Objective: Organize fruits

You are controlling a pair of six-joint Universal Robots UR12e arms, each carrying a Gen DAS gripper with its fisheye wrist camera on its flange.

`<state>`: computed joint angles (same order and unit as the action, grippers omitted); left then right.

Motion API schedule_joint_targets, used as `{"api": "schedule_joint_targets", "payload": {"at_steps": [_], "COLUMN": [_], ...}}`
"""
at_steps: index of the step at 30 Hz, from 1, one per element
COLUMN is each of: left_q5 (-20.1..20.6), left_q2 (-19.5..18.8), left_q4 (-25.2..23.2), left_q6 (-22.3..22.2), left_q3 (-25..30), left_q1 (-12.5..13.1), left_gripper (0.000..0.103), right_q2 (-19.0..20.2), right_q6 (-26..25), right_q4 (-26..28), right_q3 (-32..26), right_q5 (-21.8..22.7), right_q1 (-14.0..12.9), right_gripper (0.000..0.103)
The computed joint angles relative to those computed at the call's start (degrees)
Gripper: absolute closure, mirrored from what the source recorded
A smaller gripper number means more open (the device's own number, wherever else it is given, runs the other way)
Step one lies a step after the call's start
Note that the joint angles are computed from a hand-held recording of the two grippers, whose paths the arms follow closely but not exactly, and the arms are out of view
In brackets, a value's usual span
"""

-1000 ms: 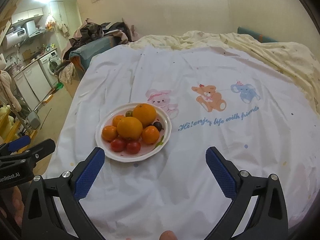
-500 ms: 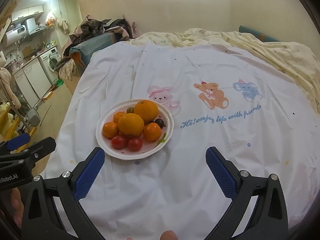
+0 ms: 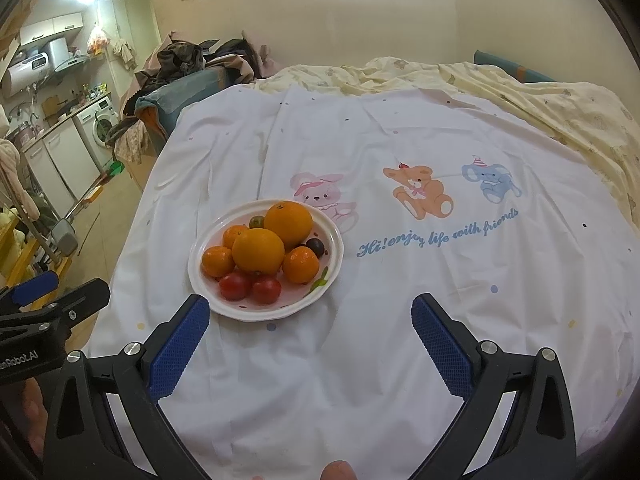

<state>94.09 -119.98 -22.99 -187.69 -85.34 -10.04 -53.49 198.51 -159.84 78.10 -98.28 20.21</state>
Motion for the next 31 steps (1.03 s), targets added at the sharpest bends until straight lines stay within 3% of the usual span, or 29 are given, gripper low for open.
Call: {"api": "schedule_joint_targets", "payload": {"at_steps": [31], "left_q5": [0.39], "left_q2": [0.08], "left_q4": [-0.68], "left_q6": [-0.46], "left_q3": [-0.02], "left_q1": [0.12], "left_gripper": [0.002], "right_q2": [0.00], "right_q6": [0.00], "right_q4": [-0.07], "right_q3": [-0.19], "right_q5": [-0.32], "right_q1": [0.17], "right_gripper": [0.000]}}
